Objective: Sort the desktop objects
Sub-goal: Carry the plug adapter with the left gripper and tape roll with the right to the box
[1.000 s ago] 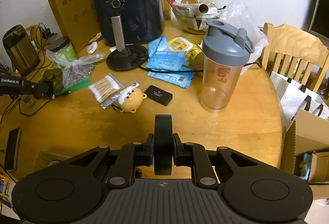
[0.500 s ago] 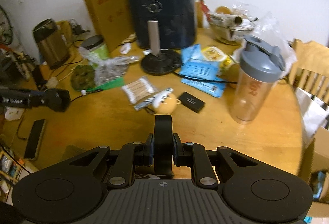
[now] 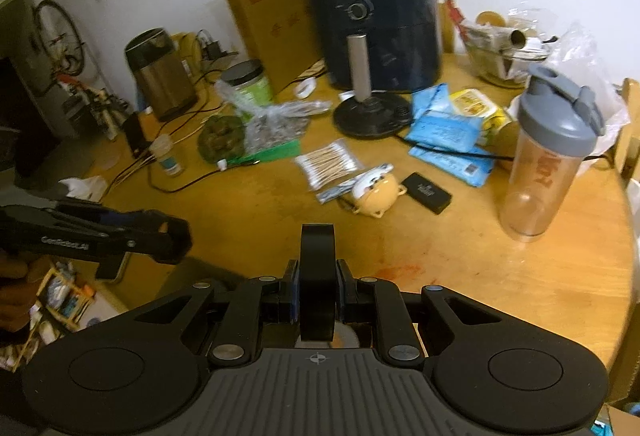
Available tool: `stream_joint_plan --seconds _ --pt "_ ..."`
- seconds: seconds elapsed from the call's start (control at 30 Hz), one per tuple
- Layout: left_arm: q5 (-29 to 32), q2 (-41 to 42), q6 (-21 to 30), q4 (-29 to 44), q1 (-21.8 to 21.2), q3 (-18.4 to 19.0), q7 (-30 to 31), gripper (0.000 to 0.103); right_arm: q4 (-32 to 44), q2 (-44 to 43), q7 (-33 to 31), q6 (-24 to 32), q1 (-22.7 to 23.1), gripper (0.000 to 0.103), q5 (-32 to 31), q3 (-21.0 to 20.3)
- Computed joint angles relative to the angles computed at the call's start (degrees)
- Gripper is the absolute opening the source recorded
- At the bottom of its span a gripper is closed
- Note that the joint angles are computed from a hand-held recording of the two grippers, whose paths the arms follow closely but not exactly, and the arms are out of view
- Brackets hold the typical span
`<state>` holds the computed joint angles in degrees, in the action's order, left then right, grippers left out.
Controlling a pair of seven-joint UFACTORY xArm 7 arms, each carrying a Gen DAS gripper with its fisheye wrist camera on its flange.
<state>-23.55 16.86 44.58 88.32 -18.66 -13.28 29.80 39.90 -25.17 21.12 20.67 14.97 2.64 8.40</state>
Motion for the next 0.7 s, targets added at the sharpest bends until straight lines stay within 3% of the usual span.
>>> stream_joint_plan --seconds 0.3,0.53,0.7 --pt "1.02 -1.67 0.77 -3.06 -0.9 0.08 -1.17 0.044 -1.91 -0.75 -10.74 2.63 6.69 0.02 6.98 -3.74" --pt "2.92 -2.62 0.64 -4.66 -1.67 0.22 -1.6 0.044 -2.84 -0.24 -14.94 4.58 7.85 0.02 9.14 -2.83" --pt "3.58 -3.08 0.44 -5.64 -2.08 0.19 -1.63 0.044 -3.07 0.12 -15.23 6.33 6.98 0.02 7.44 -1.08"
